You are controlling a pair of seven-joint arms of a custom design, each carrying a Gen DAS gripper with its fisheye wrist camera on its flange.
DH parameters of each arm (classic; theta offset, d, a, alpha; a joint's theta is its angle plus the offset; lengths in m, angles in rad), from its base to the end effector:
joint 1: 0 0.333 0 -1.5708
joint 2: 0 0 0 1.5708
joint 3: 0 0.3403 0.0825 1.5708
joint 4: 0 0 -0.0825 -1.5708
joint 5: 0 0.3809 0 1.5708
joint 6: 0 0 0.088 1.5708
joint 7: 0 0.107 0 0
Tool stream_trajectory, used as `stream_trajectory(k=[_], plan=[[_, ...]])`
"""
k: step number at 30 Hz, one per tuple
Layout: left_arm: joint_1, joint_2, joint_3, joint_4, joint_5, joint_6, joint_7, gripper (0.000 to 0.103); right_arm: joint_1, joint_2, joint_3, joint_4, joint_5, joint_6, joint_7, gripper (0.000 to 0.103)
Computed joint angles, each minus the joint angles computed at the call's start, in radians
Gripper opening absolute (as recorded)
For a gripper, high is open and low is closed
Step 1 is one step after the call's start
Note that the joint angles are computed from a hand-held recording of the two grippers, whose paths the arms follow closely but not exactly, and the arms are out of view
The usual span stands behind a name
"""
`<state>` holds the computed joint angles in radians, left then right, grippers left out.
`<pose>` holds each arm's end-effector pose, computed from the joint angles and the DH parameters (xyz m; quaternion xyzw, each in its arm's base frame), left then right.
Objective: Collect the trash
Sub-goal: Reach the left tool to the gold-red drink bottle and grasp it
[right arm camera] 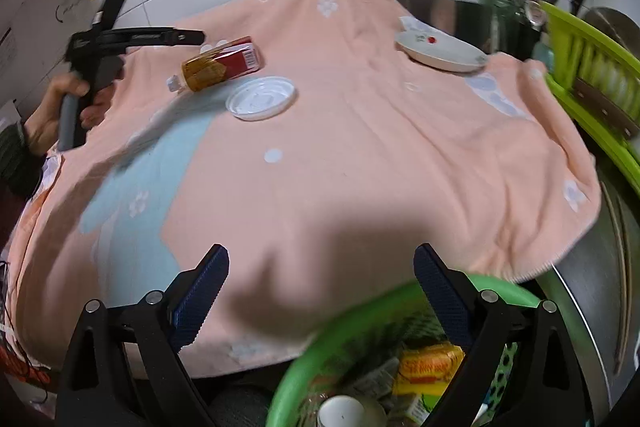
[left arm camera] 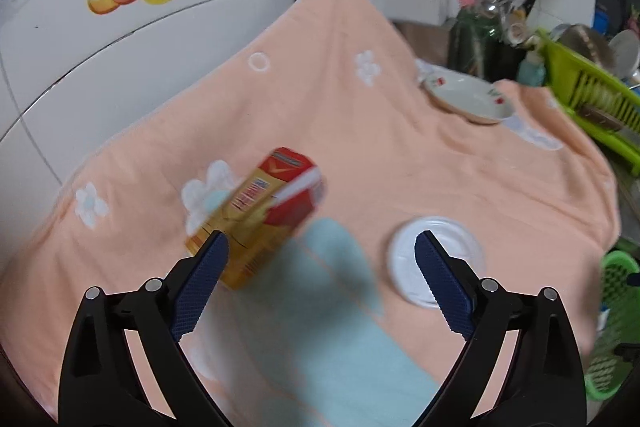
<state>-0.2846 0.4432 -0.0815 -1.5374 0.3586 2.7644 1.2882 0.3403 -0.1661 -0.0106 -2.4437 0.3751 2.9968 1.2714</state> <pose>0.6893 -0.2672 0.5142 -0.5304 0.7508 -0.2899 0.2665 0.4833 0.1375 0.4713 -0.7453 0.5628 -0.1754 0.3114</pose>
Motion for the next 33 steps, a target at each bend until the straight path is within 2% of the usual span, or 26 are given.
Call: stream_trajectory(k=[5, 7, 11, 16, 23, 33], plan=[[0.02, 0.097, -0.004, 0.138, -0.013, -0.081, 0.095, 0.093, -0.007, 0.064, 0.021, 0.073, -0.025, -0.02, -0.01, 0.09], [0.046, 0.128, -0.033, 0.179, -0.051, -0.1, 0.161, 0.094, -0.014, 0.095, 0.032, 0.111, -0.039, -0.027, -0.015, 0.091], [0.066, 0.191, -0.057, 0.274, -0.113, -0.165, 0.265, 0.095, -0.024, 0.154, 0.053, 0.185, -0.011, -0.044, -0.062, 0.091], [0.064, 0.257, -0.054, 0.375, -0.149, -0.227, 0.345, 0.095, -0.045, 0.226, 0.091, 0.281, 0.025, -0.07, -0.128, 0.091], [0.057, 0.342, -0.052, 0.514, -0.184, -0.315, 0.436, 0.095, -0.078, 0.327, 0.143, 0.414, 0.069, -0.114, -0.192, 0.091], [0.051, 0.481, -0.044, 0.737, -0.227, -0.441, 0.482, 0.095, -0.098, 0.429, 0.171, 0.551, 0.009, -0.158, -0.192, 0.091]])
